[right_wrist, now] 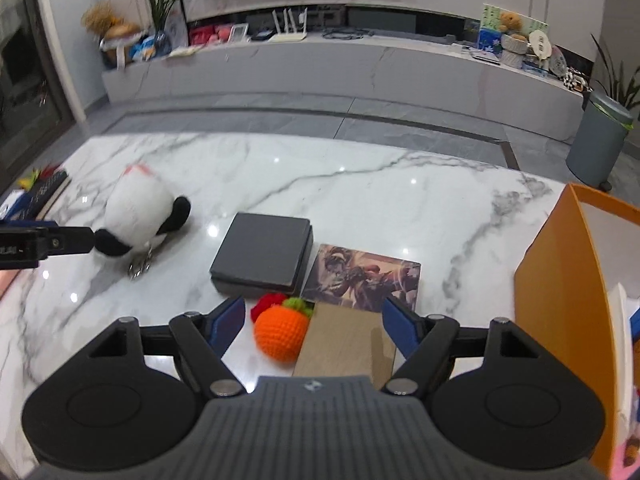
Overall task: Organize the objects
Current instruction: 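Withdraw both tools from the box toward the table items, then grasp the striped plush with the left tool while the right tool grasps the brown cardboard box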
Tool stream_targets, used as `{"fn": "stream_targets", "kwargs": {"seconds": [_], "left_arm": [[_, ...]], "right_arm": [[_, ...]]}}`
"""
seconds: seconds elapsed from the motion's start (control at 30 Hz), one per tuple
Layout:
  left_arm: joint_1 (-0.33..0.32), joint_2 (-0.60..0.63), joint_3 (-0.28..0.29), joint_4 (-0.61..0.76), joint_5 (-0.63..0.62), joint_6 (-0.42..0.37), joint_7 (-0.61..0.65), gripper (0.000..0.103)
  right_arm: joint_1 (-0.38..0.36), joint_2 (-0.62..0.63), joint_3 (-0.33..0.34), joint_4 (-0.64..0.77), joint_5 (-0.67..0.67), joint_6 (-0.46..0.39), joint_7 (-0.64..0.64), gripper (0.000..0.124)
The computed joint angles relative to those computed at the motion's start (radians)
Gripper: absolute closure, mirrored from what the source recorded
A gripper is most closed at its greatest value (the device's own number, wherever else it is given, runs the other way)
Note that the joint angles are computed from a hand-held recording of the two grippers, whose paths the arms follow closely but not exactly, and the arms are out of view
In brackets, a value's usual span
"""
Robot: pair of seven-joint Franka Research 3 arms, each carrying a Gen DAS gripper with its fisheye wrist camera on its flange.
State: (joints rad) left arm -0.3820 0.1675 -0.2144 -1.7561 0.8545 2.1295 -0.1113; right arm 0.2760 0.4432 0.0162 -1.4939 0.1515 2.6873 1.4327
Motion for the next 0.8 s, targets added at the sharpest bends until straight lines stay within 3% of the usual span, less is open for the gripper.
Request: {"fn": "stream_targets", "kwargs": {"seconds": [0.3,0.47,0.57,0.8], "left_arm": [[0.010,0.026,0.027,0.021,0.047,-0.026,-0.145,0.020],[0.033,0.048,0.039,0.039,0.000,-0.007,-0.235,0.019],[0.033,0.085,0.046,0.085,-0.041,-0.059,-0.266,0.019],[0.040,0.104,0.064,0.077,-0.051,0.002,-0.365,0.009]], "right_arm": [[-0.009,-0.004,-0.009,-0.102,0.044,0.168,0.040,0.046],[-0.011,-0.012,-0.022,-0.177,0.068,0.261,0.089,0.040],[-0.035,-0.017,0.004,-0.218,0.112,0.336,0.084,0.038],[-0.044,-0.021,0.022,-0.254,0.125,0.406,0.048,0.038]]}}
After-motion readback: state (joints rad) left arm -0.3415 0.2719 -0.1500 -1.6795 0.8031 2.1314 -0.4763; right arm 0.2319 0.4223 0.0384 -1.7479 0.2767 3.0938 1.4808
